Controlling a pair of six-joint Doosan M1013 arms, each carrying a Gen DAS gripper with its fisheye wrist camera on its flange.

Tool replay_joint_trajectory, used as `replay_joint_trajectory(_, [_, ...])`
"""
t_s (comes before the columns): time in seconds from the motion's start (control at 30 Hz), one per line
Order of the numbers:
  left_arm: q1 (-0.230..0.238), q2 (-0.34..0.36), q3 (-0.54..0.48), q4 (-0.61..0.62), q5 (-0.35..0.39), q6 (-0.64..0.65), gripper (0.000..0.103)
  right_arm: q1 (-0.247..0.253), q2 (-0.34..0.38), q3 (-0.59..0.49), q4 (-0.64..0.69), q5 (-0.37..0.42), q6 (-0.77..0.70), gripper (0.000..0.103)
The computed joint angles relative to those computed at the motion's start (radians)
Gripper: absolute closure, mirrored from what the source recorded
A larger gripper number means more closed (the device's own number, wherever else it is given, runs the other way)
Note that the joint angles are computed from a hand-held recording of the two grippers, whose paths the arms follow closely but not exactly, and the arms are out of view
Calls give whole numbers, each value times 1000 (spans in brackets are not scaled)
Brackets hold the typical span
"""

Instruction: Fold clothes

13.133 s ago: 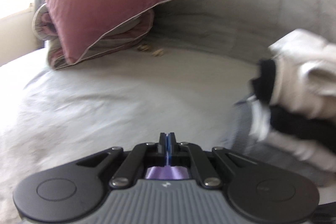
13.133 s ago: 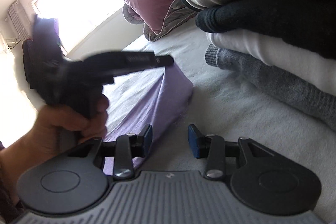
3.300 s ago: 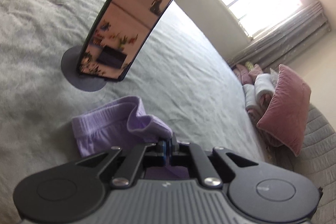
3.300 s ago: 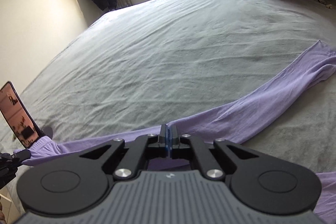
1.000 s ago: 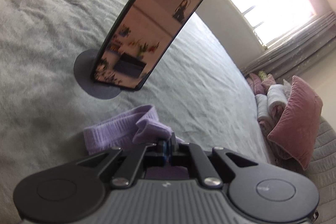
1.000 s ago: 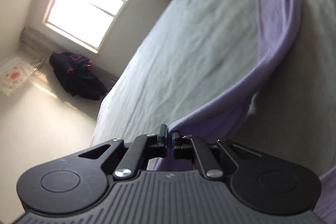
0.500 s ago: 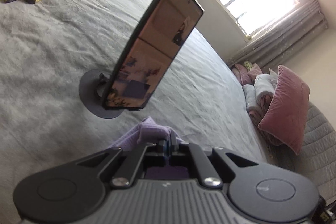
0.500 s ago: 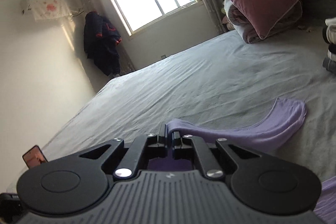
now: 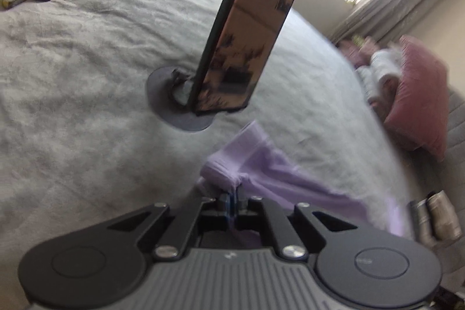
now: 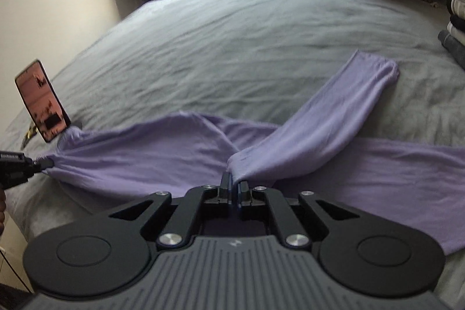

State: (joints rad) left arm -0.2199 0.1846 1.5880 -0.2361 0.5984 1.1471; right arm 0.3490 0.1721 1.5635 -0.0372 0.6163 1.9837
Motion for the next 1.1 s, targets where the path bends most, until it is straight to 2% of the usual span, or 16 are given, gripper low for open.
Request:
replay_joint_trajectory(0.07, [-10, 9, -18, 69, 57, -43, 97, 3, 15, -14, 20, 67, -31, 98])
replay_joint_trajectory(0.13, [-18, 10, -25, 109, 78, -67, 95, 6, 24, -22, 15, 98, -25, 97])
replay_joint_trajectory(0.23, [-30, 1, -32, 168, 96, -112, 89, 0, 22, -28, 46, 114, -32, 87])
replay_joint_trajectory(0.3, [-48, -9, -36, 250, 112, -156, 66, -11, 12, -32, 78, 115, -40, 80])
replay_joint_trajectory(0.33, [-57, -14, -37, 299, 120, -177, 62, -14, 9, -33, 71, 114, -39, 74])
replay_joint_trajectory(0.37, [-65, -18, -38, 334, 124, -191, 62, -17, 5, -34, 64, 112, -37, 70])
replay_joint_trajectory(0.5, [-86, -28, -39, 403, 119, -210, 59, -36, 0, -44, 50, 110, -25, 69])
replay_joint_trajectory(0.6, [-94, -27, -45, 366, 107, -166, 58, -56, 10, -55, 74, 104, -13, 69])
replay_joint_trajectory(0.77, [-98, -2, -75, 189, 82, -22, 55, -82, 34, -63, 107, 56, -9, 69])
replay_joint_trajectory(0.93, [-126, 48, -138, 39, 101, 132, 55, -107, 58, -70, 131, -7, -23, 69])
replay_joint_trajectory(1.03, [-138, 91, -183, -105, 127, 274, 55, -125, 79, -86, 164, -27, -27, 69])
replay_joint_trajectory(1.1, [-149, 120, -213, -186, 153, 349, 55, -128, 95, -99, 131, -40, 2, 69])
